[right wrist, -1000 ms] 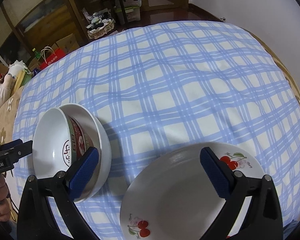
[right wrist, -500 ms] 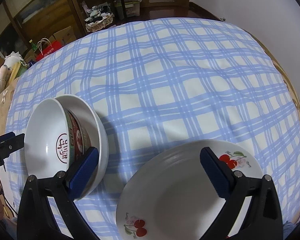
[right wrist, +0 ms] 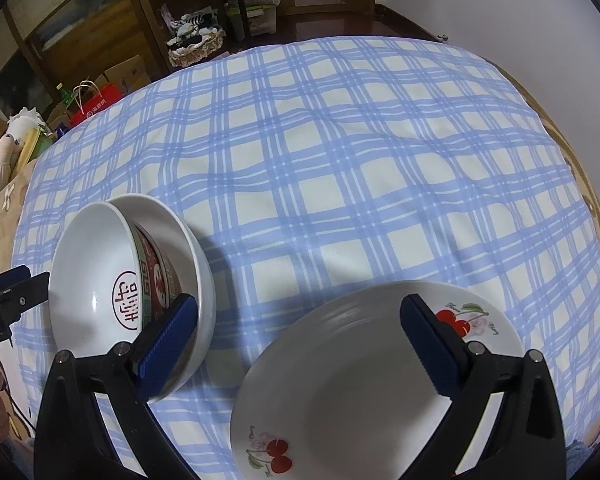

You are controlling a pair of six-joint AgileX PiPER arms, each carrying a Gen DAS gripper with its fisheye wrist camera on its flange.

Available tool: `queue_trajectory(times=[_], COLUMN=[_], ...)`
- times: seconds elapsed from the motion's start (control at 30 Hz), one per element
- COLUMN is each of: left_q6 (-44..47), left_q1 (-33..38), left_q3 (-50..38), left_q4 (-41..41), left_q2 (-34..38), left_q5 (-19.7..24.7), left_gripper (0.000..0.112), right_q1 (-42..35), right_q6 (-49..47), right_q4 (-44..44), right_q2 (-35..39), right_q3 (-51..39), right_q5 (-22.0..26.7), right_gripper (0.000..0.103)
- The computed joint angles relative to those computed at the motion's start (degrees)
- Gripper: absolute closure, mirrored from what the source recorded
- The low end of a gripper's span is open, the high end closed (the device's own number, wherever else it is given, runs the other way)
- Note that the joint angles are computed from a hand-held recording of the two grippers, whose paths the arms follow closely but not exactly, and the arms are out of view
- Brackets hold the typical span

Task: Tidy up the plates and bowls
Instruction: 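Position both open grippers around the rim of the bowl stack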

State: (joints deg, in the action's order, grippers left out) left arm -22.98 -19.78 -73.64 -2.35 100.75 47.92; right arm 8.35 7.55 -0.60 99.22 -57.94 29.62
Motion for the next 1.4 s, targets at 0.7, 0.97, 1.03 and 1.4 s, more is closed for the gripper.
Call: queue_trajectory(times=[0.7, 0.97, 1.03, 1.4], left_q6=[1.54, 2.61, 3.81, 5.86], left_q1=[1.29, 2.23, 2.84, 2.85], left_q3=[0.65, 0.31, 0.72, 0.29], left_q4=[-3.05, -4.88, -6.72, -9.55], left_q2=[-0.32, -0.12, -0.36, 0.59], left_q5=[-0.79, -0.32, -0.43, -0.07], left_gripper=[0.026, 0.026, 0.026, 0.025], right_q1=[-0.28, 0.18, 0.45, -0.09], right_q6=[0.78, 2.31, 5.00, 3.14], right_q4=[0.11, -2.21, -4.50, -1.85], right_q2=[0.67, 0.87, 0.26, -0.55], right_q3=[-1.07, -1.00, -0.59, -1.57], right_q5=[1.20, 0.63, -0.45, 0.47], right_gripper=[0.000, 0.000, 0.000, 0.000])
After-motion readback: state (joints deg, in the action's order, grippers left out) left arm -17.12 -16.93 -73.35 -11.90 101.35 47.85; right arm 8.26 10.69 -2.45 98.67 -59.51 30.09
